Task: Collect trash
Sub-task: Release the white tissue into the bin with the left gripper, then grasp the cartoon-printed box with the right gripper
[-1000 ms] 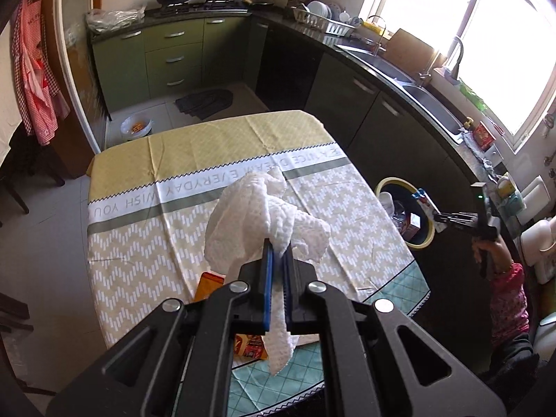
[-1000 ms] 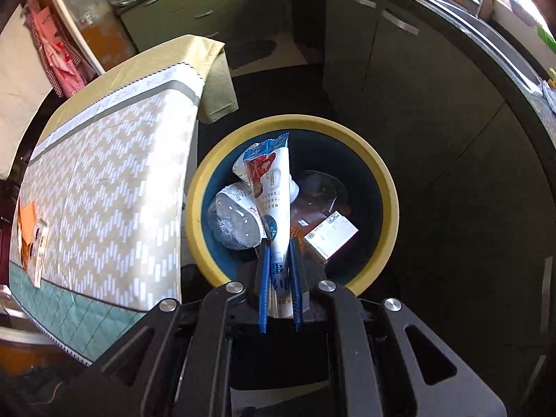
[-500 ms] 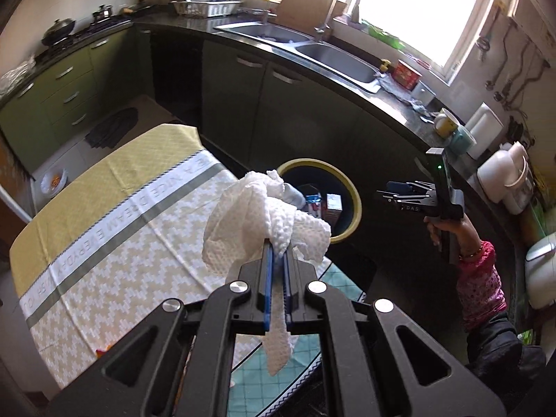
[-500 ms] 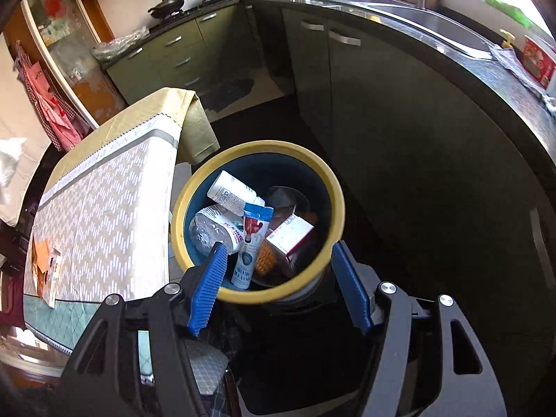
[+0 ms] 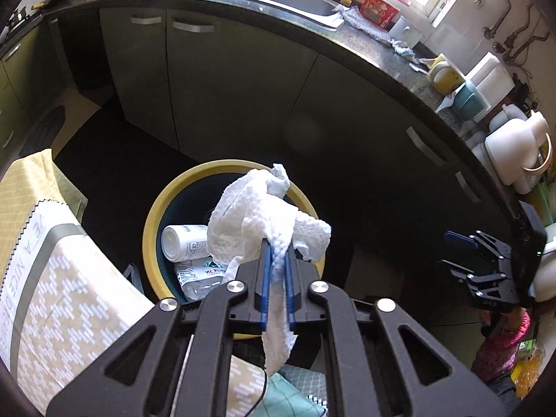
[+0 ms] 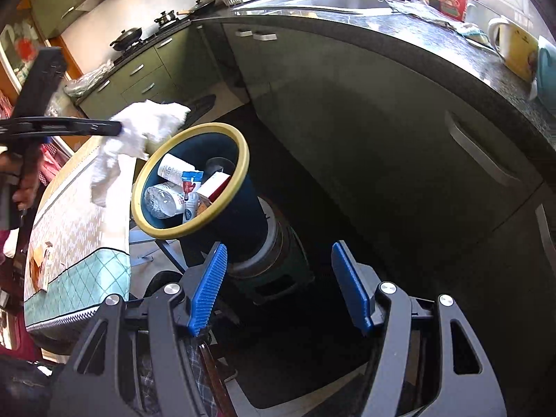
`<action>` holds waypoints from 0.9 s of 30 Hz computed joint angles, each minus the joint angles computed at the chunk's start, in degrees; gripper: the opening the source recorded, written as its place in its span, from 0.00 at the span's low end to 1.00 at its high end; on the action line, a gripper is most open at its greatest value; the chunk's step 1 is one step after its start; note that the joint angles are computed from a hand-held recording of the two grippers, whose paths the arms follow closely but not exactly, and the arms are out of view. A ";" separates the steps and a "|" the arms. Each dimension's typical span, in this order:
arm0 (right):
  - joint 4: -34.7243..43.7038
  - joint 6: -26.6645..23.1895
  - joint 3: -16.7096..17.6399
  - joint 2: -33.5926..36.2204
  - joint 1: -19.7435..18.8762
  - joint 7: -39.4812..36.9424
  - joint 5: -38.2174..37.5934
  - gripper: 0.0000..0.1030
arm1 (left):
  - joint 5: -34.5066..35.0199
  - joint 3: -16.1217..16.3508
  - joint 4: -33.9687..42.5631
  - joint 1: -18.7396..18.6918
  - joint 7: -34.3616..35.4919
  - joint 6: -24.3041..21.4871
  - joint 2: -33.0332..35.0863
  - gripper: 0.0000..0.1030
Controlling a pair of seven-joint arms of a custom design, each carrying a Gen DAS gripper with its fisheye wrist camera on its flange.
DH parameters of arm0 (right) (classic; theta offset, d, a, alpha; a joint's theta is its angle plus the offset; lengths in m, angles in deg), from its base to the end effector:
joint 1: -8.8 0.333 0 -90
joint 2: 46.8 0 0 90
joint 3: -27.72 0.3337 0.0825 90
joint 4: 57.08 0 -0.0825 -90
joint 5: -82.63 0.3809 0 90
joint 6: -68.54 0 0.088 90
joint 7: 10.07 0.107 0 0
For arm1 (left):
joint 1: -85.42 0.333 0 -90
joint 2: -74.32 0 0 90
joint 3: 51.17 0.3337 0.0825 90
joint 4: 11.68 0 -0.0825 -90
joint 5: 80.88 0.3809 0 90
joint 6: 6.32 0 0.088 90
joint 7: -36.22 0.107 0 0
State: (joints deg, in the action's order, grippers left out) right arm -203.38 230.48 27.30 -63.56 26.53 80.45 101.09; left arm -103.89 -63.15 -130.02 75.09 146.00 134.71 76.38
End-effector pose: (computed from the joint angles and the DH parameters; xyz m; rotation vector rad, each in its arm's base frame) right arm 0.4430 0.1212 0.4522 -1.8314 1.8044 -0.2372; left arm 0.5415 -0.2205 0.4732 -1.5948 2.5838 -0.7299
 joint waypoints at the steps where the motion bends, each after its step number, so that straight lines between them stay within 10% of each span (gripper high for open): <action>1: -0.23 0.03 -0.34 -0.15 0.21 -0.46 0.46 0.61 | 2.75 -0.15 0.35 -0.44 -2.35 1.35 1.23 0.33; 4: -0.12 0.17 -0.78 0.20 0.89 -1.72 1.72 0.61 | 6.17 -0.43 0.89 -0.86 -4.62 3.08 3.12 0.57; 9: 0.87 0.26 -0.92 0.58 3.07 -5.54 4.22 0.61 | -0.29 -0.34 -2.05 0.37 0.04 1.23 -2.55 0.56; 16: 10.24 -3.64 0.85 6.41 10.94 -19.91 11.71 0.62 | -3.94 6.66 -16.46 1.40 3.86 -4.06 -26.87 0.60; 21: 24.07 -12.65 6.30 15.96 15.58 -38.54 19.14 0.73 | 3.49 12.46 -25.92 7.61 0.10 -9.98 -45.17 0.62; 27: 44.49 -23.58 14.04 30.84 18.09 -34.48 4.68 0.70 | 11.52 19.71 -31.85 17.99 -3.01 -17.78 -59.32 0.62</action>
